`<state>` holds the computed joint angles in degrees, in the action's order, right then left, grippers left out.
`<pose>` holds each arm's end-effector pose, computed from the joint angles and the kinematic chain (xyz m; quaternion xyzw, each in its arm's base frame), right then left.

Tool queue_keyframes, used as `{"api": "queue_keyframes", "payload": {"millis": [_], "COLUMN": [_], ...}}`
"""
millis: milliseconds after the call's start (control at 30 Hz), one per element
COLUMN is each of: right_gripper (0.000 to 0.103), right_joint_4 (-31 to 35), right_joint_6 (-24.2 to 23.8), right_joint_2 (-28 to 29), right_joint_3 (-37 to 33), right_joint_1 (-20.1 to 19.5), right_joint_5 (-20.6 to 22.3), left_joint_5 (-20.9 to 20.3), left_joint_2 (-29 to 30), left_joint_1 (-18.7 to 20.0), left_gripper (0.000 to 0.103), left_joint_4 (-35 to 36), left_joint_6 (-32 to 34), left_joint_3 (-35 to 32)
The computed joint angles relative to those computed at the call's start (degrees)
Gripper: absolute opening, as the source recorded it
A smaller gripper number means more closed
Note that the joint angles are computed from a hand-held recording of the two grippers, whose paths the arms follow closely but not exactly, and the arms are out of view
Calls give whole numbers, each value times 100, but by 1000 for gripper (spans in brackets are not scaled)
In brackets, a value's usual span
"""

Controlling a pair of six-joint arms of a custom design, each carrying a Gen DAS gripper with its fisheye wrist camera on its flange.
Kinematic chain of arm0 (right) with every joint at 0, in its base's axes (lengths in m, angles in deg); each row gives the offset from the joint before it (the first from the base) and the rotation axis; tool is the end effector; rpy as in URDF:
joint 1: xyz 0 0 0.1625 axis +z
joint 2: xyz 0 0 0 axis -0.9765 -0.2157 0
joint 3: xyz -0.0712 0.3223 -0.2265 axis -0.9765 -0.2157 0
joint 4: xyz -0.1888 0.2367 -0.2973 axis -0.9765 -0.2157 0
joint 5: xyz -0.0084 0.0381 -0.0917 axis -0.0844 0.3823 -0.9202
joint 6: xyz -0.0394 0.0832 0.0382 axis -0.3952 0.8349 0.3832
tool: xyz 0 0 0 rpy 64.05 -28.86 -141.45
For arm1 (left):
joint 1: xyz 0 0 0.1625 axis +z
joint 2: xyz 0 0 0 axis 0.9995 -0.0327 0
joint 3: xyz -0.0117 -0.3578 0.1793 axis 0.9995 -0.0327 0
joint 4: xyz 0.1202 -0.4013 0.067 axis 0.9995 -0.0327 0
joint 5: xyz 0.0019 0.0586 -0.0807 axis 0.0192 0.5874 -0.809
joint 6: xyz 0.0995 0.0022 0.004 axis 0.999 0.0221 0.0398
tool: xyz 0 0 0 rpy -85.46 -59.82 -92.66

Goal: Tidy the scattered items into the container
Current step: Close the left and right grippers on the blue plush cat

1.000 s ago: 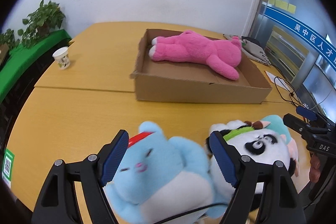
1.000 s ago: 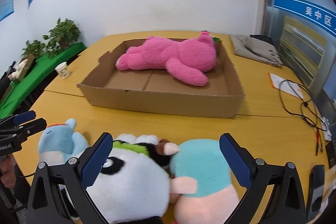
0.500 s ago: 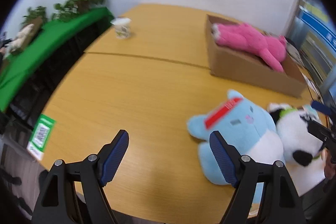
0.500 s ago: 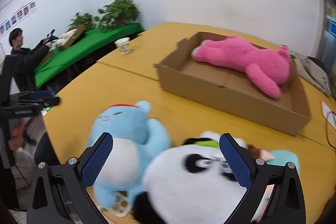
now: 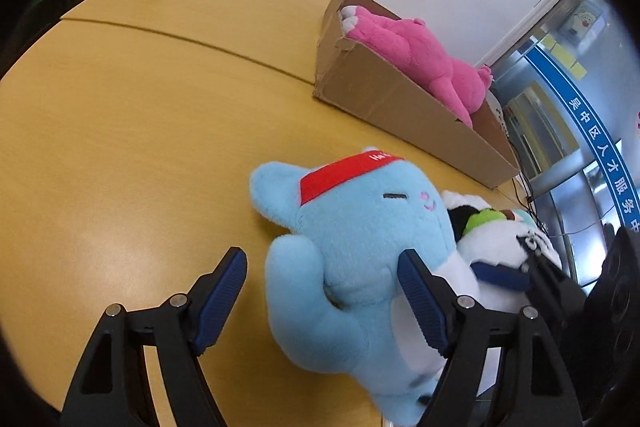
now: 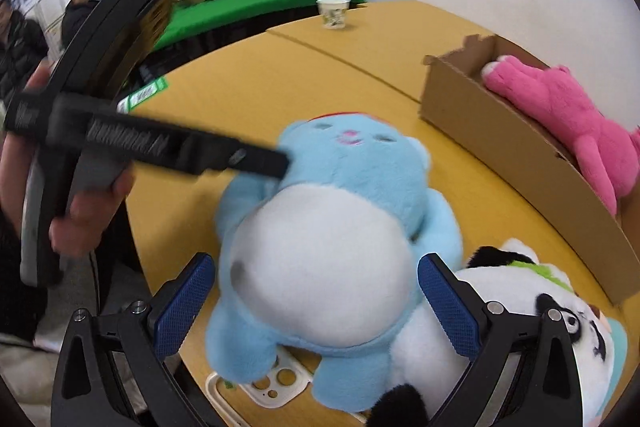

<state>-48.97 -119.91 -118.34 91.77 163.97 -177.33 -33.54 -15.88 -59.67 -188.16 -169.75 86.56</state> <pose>0.0839 -0.5383 0.3338 0.6331 -0.7663 -0.0010 0.1094 -0.4083 -0.4628 0.0056 -0.1540 0.8813 -0.4048 0.1888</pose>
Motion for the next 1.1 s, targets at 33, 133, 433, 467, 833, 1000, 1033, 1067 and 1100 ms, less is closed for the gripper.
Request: {"api": "queue_keyframes", "payload": {"millis": [33,133,433,467,833,1000,1033,1067,1100], "right_gripper": [103,103,103,103,102,91,89,87,85], "right_joint_4": [-114,-960,-1813,-1866,-2028,-1861,-1840,-1833,-1829], "right_joint_6": [-108,-360,-178,-224,-315,-257,-250,-257,-275], "right_joint_2": [-42,-97,36,18,132,100,84,58,4], "right_joint_3": [106,530,870,915,936,866,860,875,913], "right_joint_1": [-1,21,15,0,-35,-55,-67,-77,-90], "right_joint_5": [-40,-162,-80,-51,144,198,231,255,285], "left_joint_5": [-38,-129,-442,-498,-775,-789,-785,-756,-699], "left_joint_2": [28,74,98,101,332,328,321,310,302], "left_joint_1": [72,247,455,472,541,517,505,480,449], "left_gripper": [79,79,79,79,86,74,71,69,68], "left_joint_4": [-188,-458,-1996,-2310,-3215,-3169,-3166,-3130,-3036], "left_joint_6": [258,762,1639,1700,1882,1846,1843,1839,1824], "left_joint_3": [-37,-174,164,270,342,288,295,296,271]}}
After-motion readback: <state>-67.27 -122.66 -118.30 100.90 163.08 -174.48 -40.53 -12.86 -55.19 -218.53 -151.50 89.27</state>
